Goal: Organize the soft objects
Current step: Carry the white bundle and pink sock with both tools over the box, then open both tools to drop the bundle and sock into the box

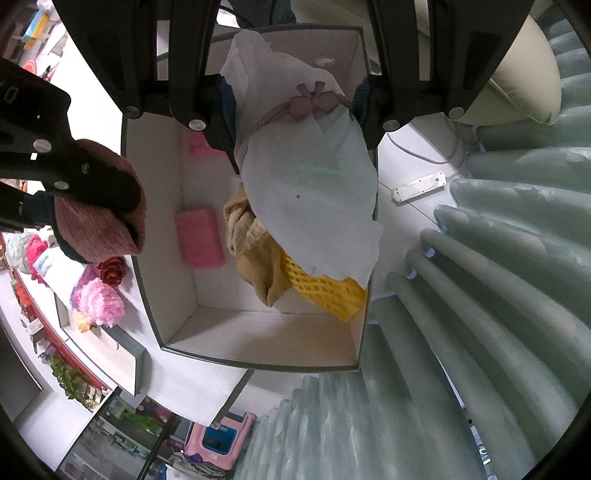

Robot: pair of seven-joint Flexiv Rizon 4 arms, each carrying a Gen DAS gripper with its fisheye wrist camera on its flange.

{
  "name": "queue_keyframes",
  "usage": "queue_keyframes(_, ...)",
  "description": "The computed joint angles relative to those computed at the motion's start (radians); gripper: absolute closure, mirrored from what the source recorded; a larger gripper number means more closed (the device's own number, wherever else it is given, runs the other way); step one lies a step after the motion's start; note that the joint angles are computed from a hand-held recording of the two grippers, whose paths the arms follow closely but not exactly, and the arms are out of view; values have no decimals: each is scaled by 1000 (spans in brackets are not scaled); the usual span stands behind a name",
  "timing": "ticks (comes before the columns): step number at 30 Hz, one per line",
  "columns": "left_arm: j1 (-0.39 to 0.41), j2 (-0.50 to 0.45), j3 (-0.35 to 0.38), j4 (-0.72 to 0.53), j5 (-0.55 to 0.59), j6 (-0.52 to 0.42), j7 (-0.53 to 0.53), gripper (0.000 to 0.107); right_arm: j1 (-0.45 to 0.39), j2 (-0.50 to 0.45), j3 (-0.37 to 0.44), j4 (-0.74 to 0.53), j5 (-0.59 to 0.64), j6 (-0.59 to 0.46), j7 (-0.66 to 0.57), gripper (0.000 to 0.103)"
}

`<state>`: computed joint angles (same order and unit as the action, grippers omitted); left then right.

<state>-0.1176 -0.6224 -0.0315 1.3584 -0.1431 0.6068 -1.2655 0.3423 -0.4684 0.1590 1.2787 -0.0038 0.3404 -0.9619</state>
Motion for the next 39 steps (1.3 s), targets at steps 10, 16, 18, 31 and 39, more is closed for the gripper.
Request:
queue_keyframes(10,-7,-24,1,-34,13,-19,0,57,-2,-26,-4,-27,1,-12,-12,60)
queue_keyframes(16,-10,-33,1,-46,17,-29,4,57,-7,-38,-6,-38,2,-14,-14,60)
queue_keyframes(18,-12,-36,2,-50,19,-31,4,57,-8,-41,-6,-40,4,-13,-14,60)
queue_keyframes(31,-25,-63,7,-92,36,-50,-11,57,-13,-60,-5,-62,11,-23,-30,60)
queue_keyframes(39,-28,-82,6,-122,41,-67,-12,57,-16,-79,-8,-86,14,-34,-38,60)
